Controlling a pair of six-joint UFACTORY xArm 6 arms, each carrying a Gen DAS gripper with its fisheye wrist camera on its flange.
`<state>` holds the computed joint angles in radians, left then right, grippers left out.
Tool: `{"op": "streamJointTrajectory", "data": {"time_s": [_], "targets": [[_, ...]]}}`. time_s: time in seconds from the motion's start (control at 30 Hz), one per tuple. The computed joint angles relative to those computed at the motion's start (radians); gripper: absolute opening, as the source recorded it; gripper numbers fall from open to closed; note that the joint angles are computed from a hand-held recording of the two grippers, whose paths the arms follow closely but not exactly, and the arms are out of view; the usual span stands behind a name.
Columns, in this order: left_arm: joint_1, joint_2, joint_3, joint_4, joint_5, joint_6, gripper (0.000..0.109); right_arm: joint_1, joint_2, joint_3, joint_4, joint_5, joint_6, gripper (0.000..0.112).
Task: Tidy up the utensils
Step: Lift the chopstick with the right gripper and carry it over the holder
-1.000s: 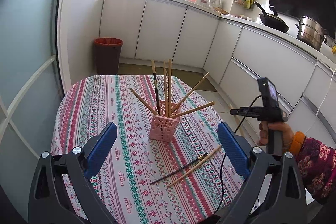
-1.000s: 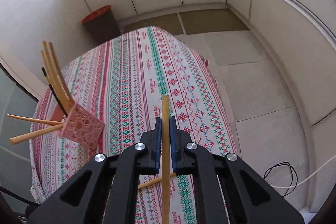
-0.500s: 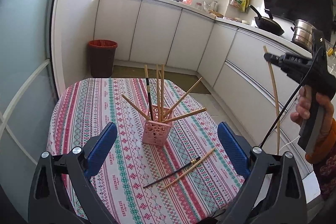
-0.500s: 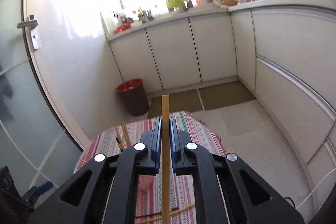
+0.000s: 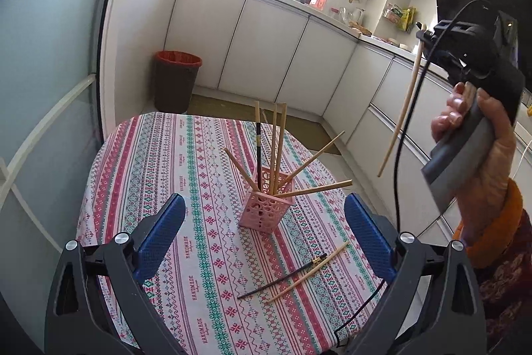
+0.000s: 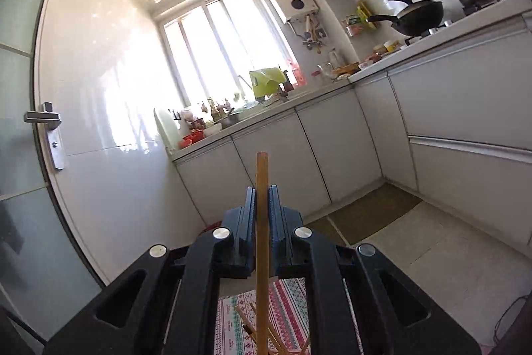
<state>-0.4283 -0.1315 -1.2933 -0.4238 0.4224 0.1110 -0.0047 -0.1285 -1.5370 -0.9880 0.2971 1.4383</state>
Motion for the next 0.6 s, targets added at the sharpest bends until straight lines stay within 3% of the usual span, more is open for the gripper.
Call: {"op": "streamJointTrajectory", "data": {"time_s": [0.17,0.37,0.43,0.5,0.53,0.6], "targets": [[0.029,0.011,-0.001,-0.059,0.001,0.038,0.092,0.066,0.055,-0.028,-0.251,0.176,0.270,0.008],[0.061,0.031,-0.022,-0.109,0.001,0.072,0.092,0.149,0.178,-0.159,-0.501,0.328,0.396,0.008],[0.068,0.033,-0.028,-0.127,-0.006,0.081,0.092,0.156,0.202,-0.166,-0.546,0.319,0.427,0.011],[0.072,0.027,-0.023,-0.126,-0.025,0.077,0.093,0.179,0.210,-0.151,-0.601,0.356,0.456,0.022],[0.072,0.022,-0.019,-0.120,-0.037,0.070,0.093,0.185,0.209,-0.142,-0.612,0.368,0.462,0.040],[0.071,0.012,-0.008,-0.122,-0.058,0.069,0.093,0.192,0.184,-0.106,-0.612,0.369,0.472,0.044]]}}
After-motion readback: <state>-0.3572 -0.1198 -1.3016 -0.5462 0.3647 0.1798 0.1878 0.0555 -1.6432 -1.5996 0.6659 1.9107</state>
